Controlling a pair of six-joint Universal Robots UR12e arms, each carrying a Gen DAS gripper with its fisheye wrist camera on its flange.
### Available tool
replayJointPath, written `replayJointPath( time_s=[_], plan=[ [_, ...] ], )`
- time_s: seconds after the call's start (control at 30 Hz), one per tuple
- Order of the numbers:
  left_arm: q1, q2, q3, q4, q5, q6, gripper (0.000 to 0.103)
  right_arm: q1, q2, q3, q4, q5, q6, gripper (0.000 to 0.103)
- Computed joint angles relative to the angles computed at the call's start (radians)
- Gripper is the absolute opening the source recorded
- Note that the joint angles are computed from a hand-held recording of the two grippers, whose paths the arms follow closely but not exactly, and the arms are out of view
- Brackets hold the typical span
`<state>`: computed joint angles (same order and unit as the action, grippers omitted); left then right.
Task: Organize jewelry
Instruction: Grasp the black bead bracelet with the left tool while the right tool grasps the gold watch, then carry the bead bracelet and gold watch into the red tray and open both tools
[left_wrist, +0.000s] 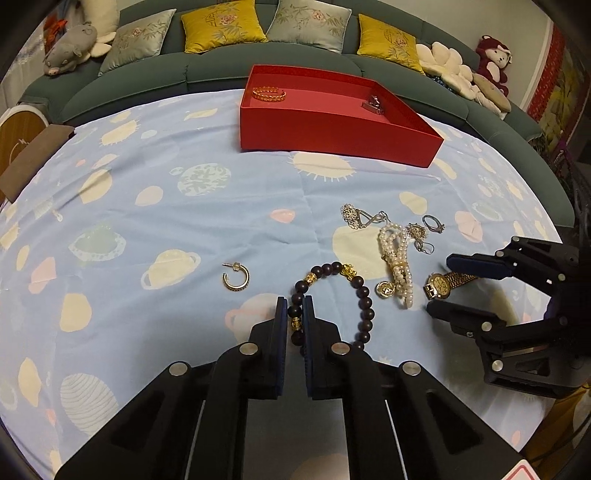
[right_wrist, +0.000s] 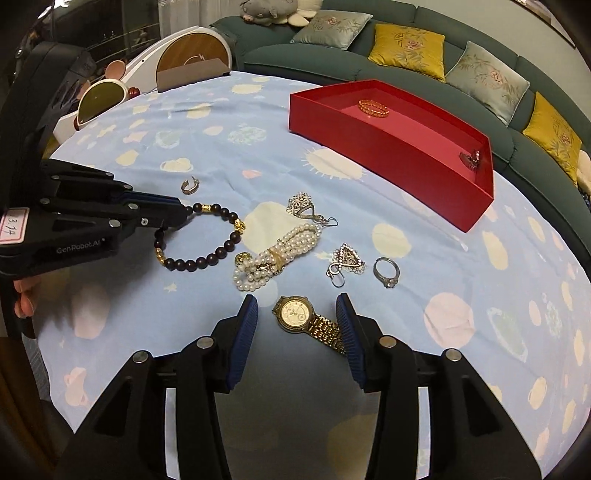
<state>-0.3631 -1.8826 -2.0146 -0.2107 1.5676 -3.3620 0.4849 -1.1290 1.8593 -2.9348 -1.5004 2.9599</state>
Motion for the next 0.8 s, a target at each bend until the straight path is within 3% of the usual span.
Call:
replayJointPath(
  time_s=[0.1,0.2,0.43,0.8],
  plan=[
    [0.008,0.007,-0.004,0.003,-0.016,-0.006,0.005,-0.009,0.004,-0.002,0.022,0.033,0.016,0.042],
    [0.013,0.012,-0.007,0.003,-0.021,-0.011,0.005,-0.016,-0.007,0.000,0.048,0.052,0.053,0.026],
    [0.018,0.026,-0.014,0.024,-0.037,-0.012,0.005,-0.013,-0.019,0.010,0.056,0.042,0.130,0.023],
    [0.022,0.056,-0.015,0.078,-0.084,-0.006,0.005,-0.020,-0.056,0.054,-0.093,0.010,0.278,0.023]
  ],
)
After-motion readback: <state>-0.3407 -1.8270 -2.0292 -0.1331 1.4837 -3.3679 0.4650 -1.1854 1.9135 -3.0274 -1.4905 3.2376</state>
